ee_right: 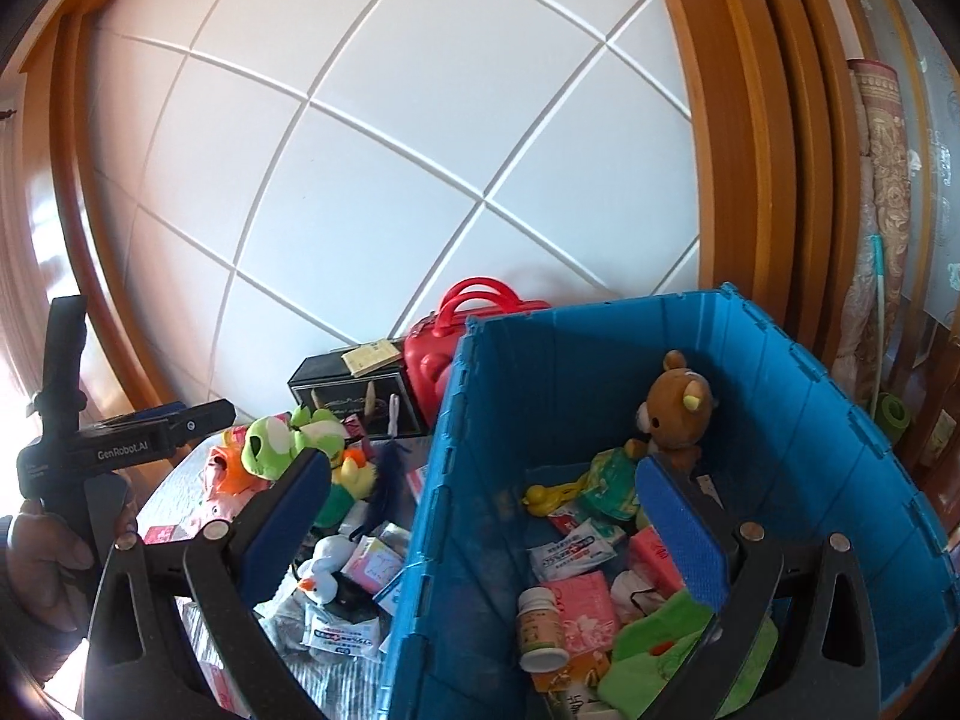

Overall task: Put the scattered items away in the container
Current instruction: 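Withdraw both tools from the crate back over the table items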

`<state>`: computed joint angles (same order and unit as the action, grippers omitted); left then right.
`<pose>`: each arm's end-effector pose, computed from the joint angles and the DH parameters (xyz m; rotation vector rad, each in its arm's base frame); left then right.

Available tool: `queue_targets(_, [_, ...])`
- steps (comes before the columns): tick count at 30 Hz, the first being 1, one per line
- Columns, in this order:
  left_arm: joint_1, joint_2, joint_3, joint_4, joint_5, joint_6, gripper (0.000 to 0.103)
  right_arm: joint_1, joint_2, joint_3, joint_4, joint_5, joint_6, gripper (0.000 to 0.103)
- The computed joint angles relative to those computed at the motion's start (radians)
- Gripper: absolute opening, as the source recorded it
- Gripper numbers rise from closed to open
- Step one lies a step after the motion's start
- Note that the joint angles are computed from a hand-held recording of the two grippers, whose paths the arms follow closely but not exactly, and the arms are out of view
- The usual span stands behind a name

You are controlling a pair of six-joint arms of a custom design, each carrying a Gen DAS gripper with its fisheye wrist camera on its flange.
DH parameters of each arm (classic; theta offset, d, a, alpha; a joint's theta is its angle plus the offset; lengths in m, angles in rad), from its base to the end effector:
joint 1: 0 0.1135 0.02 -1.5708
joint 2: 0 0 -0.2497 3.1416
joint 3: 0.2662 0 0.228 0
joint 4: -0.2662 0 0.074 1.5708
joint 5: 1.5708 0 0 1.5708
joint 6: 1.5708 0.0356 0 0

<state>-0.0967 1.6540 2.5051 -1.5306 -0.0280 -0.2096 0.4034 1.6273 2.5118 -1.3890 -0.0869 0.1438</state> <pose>0.2249 -0.0208 0.4984 -0.1422 2.2489 -0.1330 0.2038 0.0903 0.5181 -0.3253 2.0756 0.4228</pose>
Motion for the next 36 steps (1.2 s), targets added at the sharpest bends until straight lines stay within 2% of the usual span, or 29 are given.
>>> queue_targets(2, [0.108,-0.110,-0.193,0.060,0.055,0.043,0.102,0.083,-0.021,-0.077,0.049,0.059,0.017,0.103])
queue_targets(6, [0.363,-0.238,-0.435,0.101,0.177,0.162,0.102,0.220,-0.032,-0.186,0.110,0.138,0.068,0.103])
queue_targets(11, [0.710,-0.272,-0.572,0.082,0.344,0.384,0.102,0.382,-0.004,-0.256,0.156,0.237,0.131,0.103])
queue_targets(18, [1.034,-0.209,-0.601,0.050,0.478,0.634,0.102,0.529,0.086,-0.259,0.169,0.311,0.208,0.103])
queue_targets(30, [1.308,-0.044,-0.553,0.021,0.553,0.867,0.102,0.695,0.300,-0.108,0.127,0.381,0.298,0.103])
queue_targets(34, [1.384,0.022,-0.525,0.011,0.555,0.938,0.102,0.743,0.414,0.011,0.079,0.387,0.321,0.103])
queue_targets(36, [1.420,0.056,-0.506,0.008,0.557,0.976,0.102,0.765,0.493,0.115,0.035,0.393,0.332,0.103])
